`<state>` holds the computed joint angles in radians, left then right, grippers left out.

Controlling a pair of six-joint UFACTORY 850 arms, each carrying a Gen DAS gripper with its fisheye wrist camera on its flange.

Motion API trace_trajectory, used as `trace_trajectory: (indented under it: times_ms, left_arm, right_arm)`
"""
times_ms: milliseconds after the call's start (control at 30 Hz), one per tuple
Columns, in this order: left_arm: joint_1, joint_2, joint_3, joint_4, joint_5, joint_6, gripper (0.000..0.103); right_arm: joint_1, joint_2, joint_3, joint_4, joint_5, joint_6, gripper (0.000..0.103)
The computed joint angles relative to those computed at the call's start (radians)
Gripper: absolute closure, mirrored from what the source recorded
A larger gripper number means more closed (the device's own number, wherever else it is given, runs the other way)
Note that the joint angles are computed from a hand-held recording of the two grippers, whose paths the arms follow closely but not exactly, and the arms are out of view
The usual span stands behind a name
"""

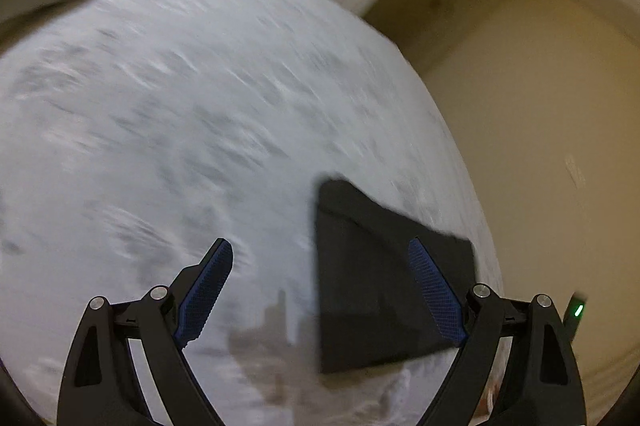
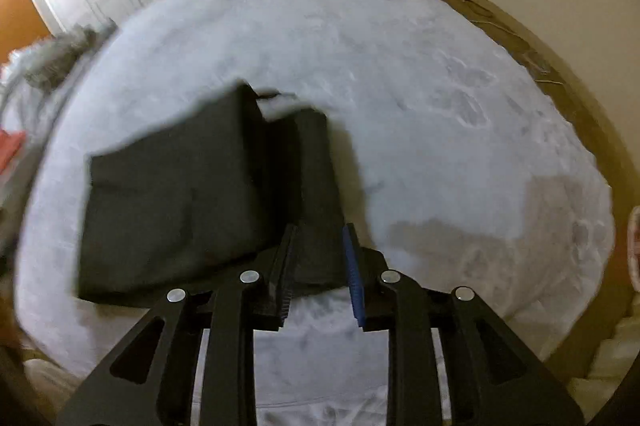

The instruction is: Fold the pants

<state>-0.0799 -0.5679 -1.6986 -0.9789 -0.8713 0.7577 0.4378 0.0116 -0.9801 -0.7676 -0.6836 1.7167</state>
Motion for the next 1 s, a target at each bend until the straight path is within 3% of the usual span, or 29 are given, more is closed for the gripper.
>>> trace_trajectory:
  times_ms: [67, 133, 267, 333, 400, 433, 500, 533, 567, 600, 667, 733, 800, 833, 867, 900, 1000]
  left_arm:
    - [-0.041, -0.010, -0.003, 0.033, -0.006, -0.009, 0.016]
    - [-0.084, -0.006, 0.016, 0.073, 0.030, 0.004, 0.016]
    - [-0.137, 0.011, 0.069, 0.163, 0.099, 0.043, 0.016]
    - [-0.148, 0.015, 0.094, 0.202, 0.123, 0.050, 0.016]
    - [-0.153, 0.006, 0.091, 0.230, 0.119, 0.032, 0.016]
    - [-0.152, -0.006, 0.081, 0.232, 0.105, 0.027, 0.016]
    - [-0.151, -0.020, 0.065, 0.242, 0.101, 0.011, 0.016]
    - [-0.148, -0.024, 0.059, 0.236, 0.100, 0.011, 0.016]
    - [-0.146, -0.024, 0.056, 0.235, 0.097, 0.006, 0.016]
    - [-0.137, -0.030, 0.045, 0.223, 0.079, 0.001, 0.016]
    - [-0.130, -0.046, 0.021, 0.214, 0.048, -0.020, 0.016]
    - [-0.124, -0.054, 0.007, 0.216, 0.022, -0.042, 0.016]
    - [-0.124, -0.054, 0.009, 0.222, 0.019, -0.043, 0.016]
    - [-0.127, -0.052, 0.011, 0.227, 0.020, -0.042, 0.016]
    - [-0.131, -0.049, 0.017, 0.233, 0.022, -0.039, 0.016]
    - [-0.135, -0.046, 0.020, 0.235, 0.023, -0.038, 0.016]
    - [-0.144, -0.033, 0.038, 0.244, 0.040, -0.024, 0.016]
  right_arm:
    - [-0.019, 0.008, -0.013, -0.025, 0.051, -0.035, 0.032]
    - [-0.038, -0.031, -0.059, -0.074, 0.071, -0.094, 0.031]
    - [-0.093, -0.158, -0.175, 0.008, 0.112, -0.333, 0.030]
    - [-0.118, -0.218, -0.219, 0.081, 0.137, -0.436, 0.024]
    - [-0.138, -0.278, -0.251, 0.175, 0.146, -0.528, 0.027]
    - [-0.144, -0.294, -0.254, 0.224, 0.165, -0.570, 0.052]
    - [-0.140, -0.317, -0.266, 0.233, 0.177, -0.557, 0.070]
    - [-0.129, -0.310, -0.276, 0.206, 0.165, -0.540, 0.087]
    - [-0.125, -0.280, -0.265, 0.185, 0.195, -0.525, 0.089]
    - [-0.120, -0.214, -0.233, 0.163, 0.265, -0.477, 0.089]
    - [-0.105, -0.150, -0.197, 0.064, 0.293, -0.378, 0.089]
    - [-0.083, -0.111, -0.164, 0.015, 0.199, -0.322, 0.088]
    - [-0.089, -0.135, -0.145, 0.093, 0.084, -0.379, 0.078]
    - [-0.102, -0.170, -0.143, 0.163, 0.039, -0.437, 0.062]
    - [-0.111, -0.203, -0.133, 0.190, 0.023, -0.454, 0.054]
    - [-0.115, -0.195, -0.122, 0.176, 0.034, -0.428, 0.053]
    - [-0.045, -0.134, -0.157, -0.083, -0.064, -0.210, 0.052]
